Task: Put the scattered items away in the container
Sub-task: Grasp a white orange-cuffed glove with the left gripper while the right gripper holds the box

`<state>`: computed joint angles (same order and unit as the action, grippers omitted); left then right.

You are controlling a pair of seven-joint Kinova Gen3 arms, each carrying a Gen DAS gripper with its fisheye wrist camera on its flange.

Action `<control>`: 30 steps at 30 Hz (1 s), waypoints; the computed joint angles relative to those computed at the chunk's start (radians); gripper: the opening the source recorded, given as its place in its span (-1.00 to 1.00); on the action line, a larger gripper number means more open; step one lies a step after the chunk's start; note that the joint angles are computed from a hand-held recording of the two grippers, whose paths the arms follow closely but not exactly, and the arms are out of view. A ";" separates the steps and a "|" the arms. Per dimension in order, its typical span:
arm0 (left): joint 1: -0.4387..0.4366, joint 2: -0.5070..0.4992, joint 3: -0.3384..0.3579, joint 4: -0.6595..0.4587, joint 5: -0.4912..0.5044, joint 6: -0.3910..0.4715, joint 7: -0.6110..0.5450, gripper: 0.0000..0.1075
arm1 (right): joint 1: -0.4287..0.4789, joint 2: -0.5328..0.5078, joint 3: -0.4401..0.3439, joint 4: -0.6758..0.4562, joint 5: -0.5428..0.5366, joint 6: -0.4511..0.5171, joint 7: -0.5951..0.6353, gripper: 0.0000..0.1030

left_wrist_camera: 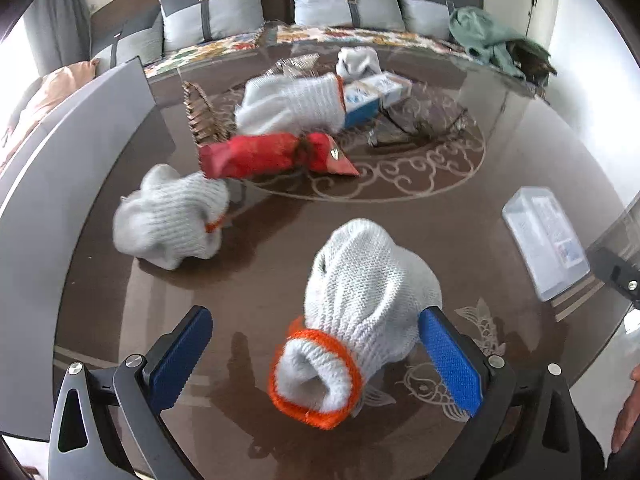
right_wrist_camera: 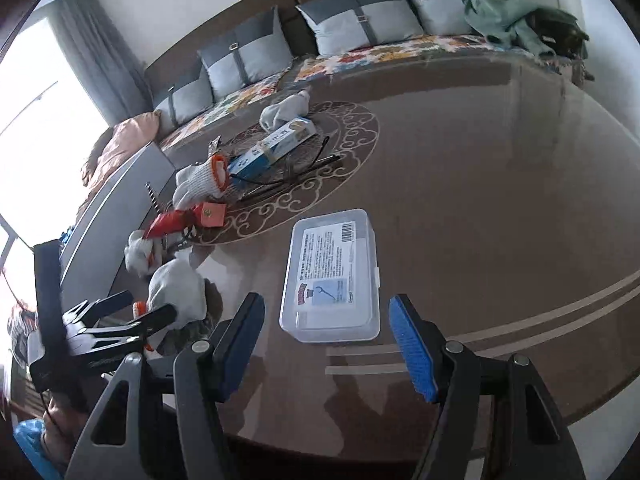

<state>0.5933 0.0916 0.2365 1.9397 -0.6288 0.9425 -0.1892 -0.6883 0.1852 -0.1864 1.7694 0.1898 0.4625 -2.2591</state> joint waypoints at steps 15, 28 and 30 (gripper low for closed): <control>-0.017 0.024 -0.029 0.009 0.020 -0.073 0.033 0.92 | -0.098 0.145 0.060 -0.098 0.133 0.040 0.019 0.32; -0.056 -0.007 0.001 0.018 0.042 -0.119 -0.097 0.92 | -0.275 0.166 0.168 -0.061 0.459 0.062 -0.266 0.33; -0.043 0.024 -0.002 -0.002 0.042 -0.100 -0.116 0.92 | -0.271 0.170 0.155 -0.069 0.474 0.079 -0.274 0.33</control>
<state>0.5500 0.1154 0.2340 1.9372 -0.5866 0.8421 -0.3051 -0.9593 0.3549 -0.0312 1.7009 0.6641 0.5417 -2.5332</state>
